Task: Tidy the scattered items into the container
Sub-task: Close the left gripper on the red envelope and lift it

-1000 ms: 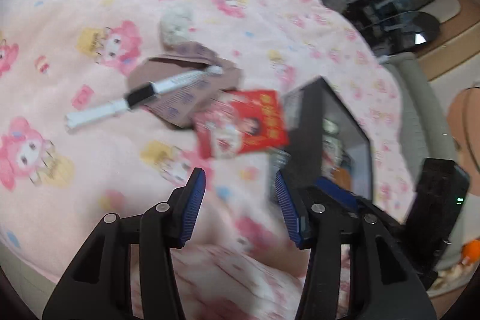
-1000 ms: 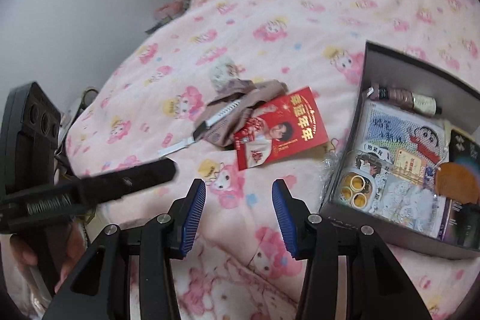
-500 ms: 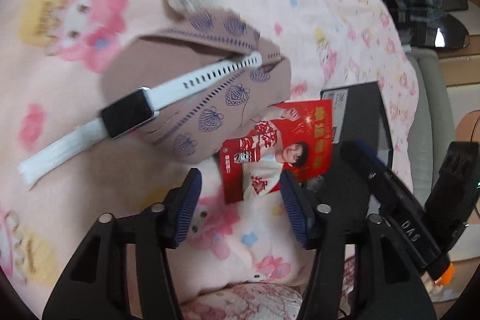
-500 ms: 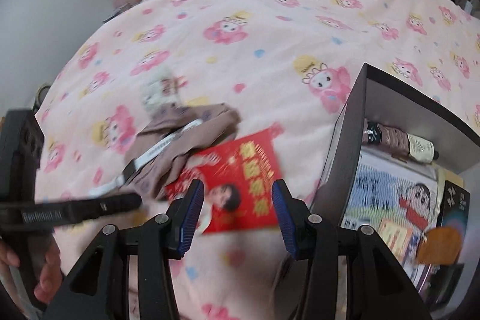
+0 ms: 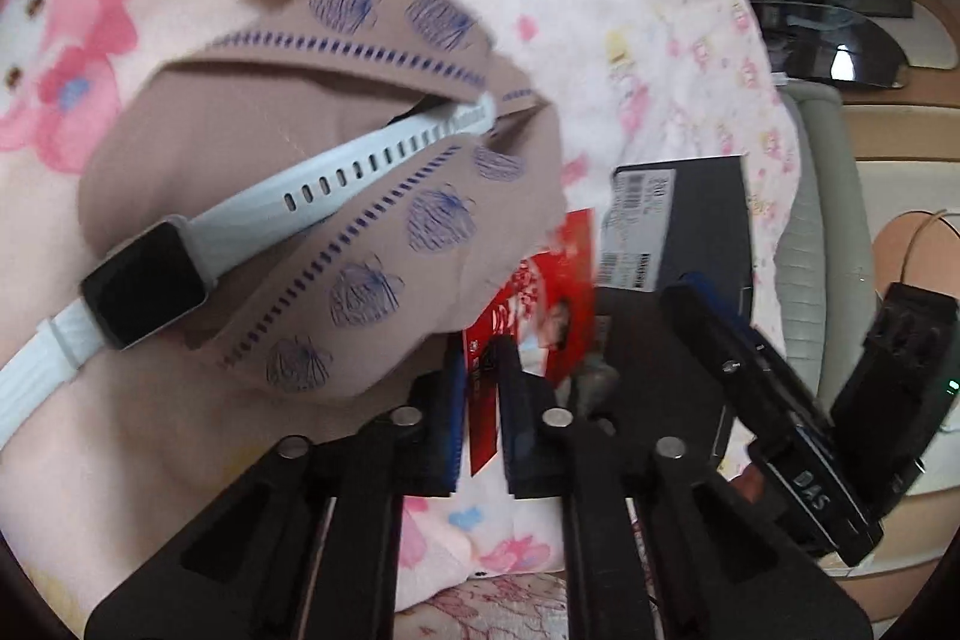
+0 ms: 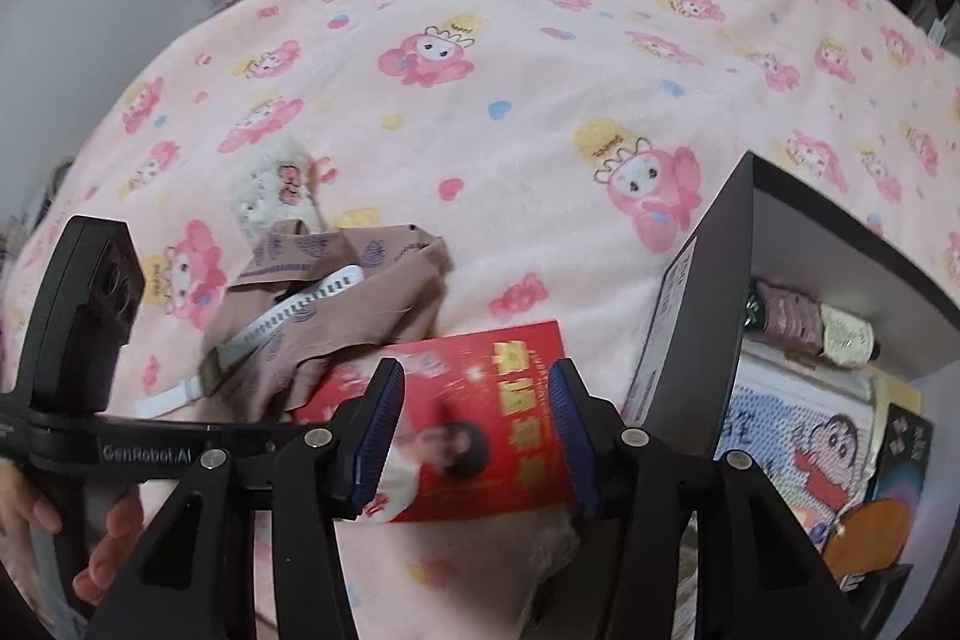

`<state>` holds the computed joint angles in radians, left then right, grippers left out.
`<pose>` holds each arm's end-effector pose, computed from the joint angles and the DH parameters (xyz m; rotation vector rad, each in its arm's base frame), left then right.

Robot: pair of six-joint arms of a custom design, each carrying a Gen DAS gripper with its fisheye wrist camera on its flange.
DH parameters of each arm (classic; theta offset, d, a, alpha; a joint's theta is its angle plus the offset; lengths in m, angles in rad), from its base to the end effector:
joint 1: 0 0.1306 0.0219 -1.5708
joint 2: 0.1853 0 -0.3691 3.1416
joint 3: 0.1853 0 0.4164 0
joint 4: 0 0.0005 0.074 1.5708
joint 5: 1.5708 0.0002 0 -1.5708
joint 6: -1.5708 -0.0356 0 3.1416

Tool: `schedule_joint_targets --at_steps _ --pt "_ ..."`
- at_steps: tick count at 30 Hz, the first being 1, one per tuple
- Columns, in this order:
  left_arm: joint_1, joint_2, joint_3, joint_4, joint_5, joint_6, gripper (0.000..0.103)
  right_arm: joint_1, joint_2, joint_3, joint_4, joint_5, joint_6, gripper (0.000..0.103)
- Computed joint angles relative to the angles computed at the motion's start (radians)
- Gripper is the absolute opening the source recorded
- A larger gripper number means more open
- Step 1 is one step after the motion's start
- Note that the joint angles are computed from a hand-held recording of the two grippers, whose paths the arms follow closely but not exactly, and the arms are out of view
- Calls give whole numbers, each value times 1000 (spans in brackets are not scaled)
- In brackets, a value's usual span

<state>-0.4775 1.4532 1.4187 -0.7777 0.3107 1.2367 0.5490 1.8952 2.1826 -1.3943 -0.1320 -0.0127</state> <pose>0.4718 -0.2569 0.4060 -0.8331 2.5372 -1.0764 0.5523 0.3428 0.4730 -0.7590 2.6027 0.3496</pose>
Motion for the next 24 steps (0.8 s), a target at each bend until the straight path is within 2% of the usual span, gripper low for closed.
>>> schedule_joint_targets --at_steps 3,6,10,12,14,17,18,22,24 --pt "-23 -71 -42 -12 -74 9 4 1 -50 -58 15 -32 -16 46" --pt "-32 -153 -99 -37 -110 11 4 10 -112 -137 18 -99 -10 46" --pt "-44 -250 -170 -132 -152 20 6 31 -137 -178 -8 -183 10 46" --pt "-54 -262 -176 -203 -180 23 9 44 -137 -187 -2 -173 15 46" --pt "-58 -284 -195 -237 -207 63 12 57 -118 -179 -16 -141 26 46" --pt "-81 -259 -161 -365 -296 73 12 60 -84 -168 -49 -141 45 46" --pt "-84 -259 -160 -368 -307 80 12 59 -74 -165 -59 -138 46 46" --pt "-67 -301 -235 -228 -252 115 36 57 -14 -126 -92 -139 47 46" --pt "-63 -299 -243 -209 -253 123 40 52 5 -115 -98 -184 41 46"
